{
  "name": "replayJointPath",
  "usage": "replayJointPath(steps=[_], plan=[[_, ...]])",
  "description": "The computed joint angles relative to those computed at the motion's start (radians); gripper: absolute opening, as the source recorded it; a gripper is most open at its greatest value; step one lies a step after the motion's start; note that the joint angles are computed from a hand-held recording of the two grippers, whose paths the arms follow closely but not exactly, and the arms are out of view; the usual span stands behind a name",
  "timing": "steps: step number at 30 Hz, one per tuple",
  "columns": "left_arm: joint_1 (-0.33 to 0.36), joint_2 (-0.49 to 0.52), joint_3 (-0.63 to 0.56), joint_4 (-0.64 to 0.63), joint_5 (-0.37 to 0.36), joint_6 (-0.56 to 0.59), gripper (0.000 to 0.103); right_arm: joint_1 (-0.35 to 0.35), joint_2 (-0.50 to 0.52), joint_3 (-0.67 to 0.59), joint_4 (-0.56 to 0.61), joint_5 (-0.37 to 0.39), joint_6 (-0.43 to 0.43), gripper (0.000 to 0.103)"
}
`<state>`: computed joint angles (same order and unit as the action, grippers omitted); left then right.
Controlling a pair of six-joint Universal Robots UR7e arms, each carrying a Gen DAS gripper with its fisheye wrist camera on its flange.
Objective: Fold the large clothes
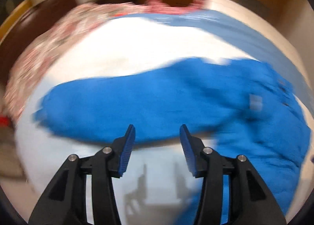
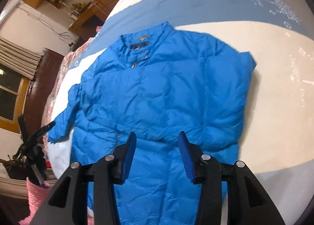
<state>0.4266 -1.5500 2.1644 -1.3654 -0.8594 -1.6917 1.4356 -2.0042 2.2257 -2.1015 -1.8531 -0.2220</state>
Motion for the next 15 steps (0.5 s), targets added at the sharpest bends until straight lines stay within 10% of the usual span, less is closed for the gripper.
replayJointPath(steps=[9,15], plan=[[-0.020,-0.573,0.036,0.611,-0.089,-0.582,0.049,0.090,0.119,0.043,-0.104,-0.075,0.089,0.045],[0.081,-0.796,0.095,0.479,0.045,-0.518,0.049,0.100,0.174,0.052,-0.152,-0.118,0.129,0.045]])
